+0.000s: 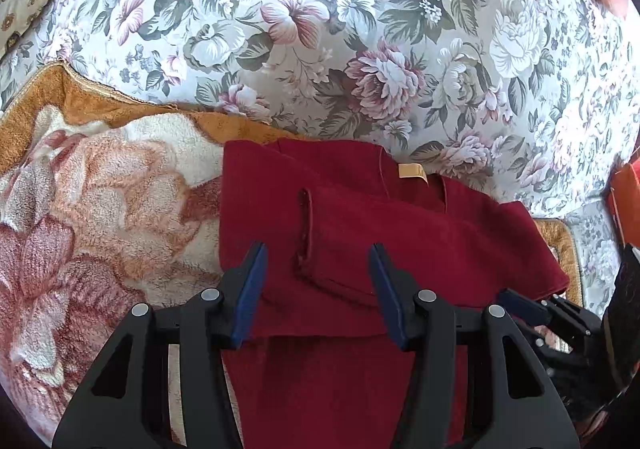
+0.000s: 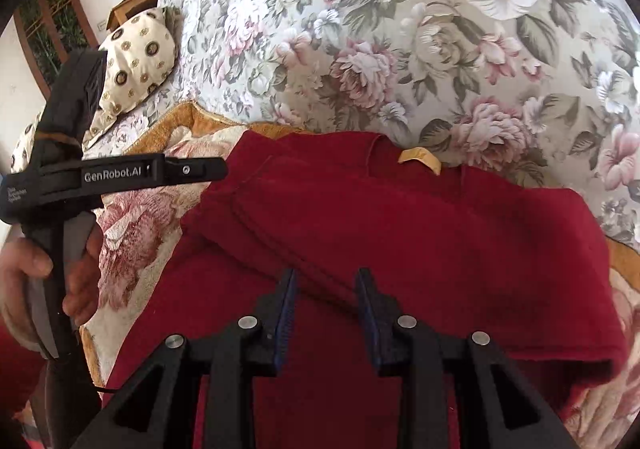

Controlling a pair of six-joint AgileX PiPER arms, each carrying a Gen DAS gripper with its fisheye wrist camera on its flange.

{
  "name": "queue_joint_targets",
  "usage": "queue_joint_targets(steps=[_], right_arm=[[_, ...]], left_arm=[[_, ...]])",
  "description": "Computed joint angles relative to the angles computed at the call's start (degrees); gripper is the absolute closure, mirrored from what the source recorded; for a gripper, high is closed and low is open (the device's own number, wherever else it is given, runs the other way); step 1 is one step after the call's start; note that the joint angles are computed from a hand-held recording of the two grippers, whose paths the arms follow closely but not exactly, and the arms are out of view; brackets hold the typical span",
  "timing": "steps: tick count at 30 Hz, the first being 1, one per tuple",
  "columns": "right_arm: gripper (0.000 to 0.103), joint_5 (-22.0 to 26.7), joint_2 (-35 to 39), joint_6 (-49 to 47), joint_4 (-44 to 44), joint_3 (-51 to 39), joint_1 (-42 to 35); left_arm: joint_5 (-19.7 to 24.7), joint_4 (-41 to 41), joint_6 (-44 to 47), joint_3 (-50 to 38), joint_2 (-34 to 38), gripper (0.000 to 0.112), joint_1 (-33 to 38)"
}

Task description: Fold small clothes

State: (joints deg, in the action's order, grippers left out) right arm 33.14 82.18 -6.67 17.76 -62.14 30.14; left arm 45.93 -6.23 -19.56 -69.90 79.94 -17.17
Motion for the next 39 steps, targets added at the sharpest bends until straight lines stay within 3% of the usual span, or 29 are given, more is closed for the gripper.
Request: queue_joint_targets(steps=[4, 9, 12, 16, 18, 21, 25, 28, 31, 35, 38, 39], right_arm=[[0.073, 1.13, -6.78, -3.7, 2.55, 4.34, -7.06], [0.073, 5.61, -11.62, -18.77, 20.23, 8.57, -21.5], [0.073, 7.78, -13.2, -22.3, 24.18, 9.74, -26.05], [0.073, 7.75, -16.9, -21.8, 22.59, 10.89, -27.53], [0.073, 6.1, -19.42, -20.94, 22.31, 11.95, -28.93], [0.073, 8.89, -19.79, -24.82, 29.38, 11.31, -35.02], [0.073, 8.42, -16.88, -16.37, 19.56, 6.32, -31.48], [0.073, 6.69, -15.07, -14.44, 17.02, 4.52, -27.3], [0.073, 3.69, -11.58, -11.62, 13.58, 4.15, -21.52], [0.073, 4.76, -1.47, 2.43, -4.06, 3.09, -13.93], [0.073, 2.98, -2.53, 1.16, -5.06, 5.9, -13.52], [0.073, 5.06, -3.1, 0.47, -4.37, 5.1, -14.26]], left_arm=[[0.5, 3.54, -3.55, -2.17, 2.92, 0.06, -1.1], [1.7, 3.71, -4.85, -6.87, 10.03, 0.06, -0.57], [1.87, 1.97, -3.1, -8.75, 13.05, 0.061, -0.98], [1.67, 1.76, -2.61, -10.71, 13.94, 0.102, -2.59], [1.27, -0.69, -0.34, -11.38, 12.56, 0.103, -2.35], [2.78, 0.72, 0.45, -14.9, 10.54, 0.106, -2.38], [4.97, 0.54, 2.39, -17.9, 7.6, 0.107, 0.65], [6.18, -1.51, 5.6, -15.44, 4.15, 0.107, 5.16], [3.59, -0.1, 5.55, -8.57, 2.47, 0.107, 6.19], [1.74, -2.85, 5.32, -2.62, 4.77, 0.107, 7.76], [1.18, -2.91, 4.58, -1.61, 5.48, 0.107, 8.67], [1.65, -4.11, 5.4, -1.81, 5.15, 0.107, 9.35]])
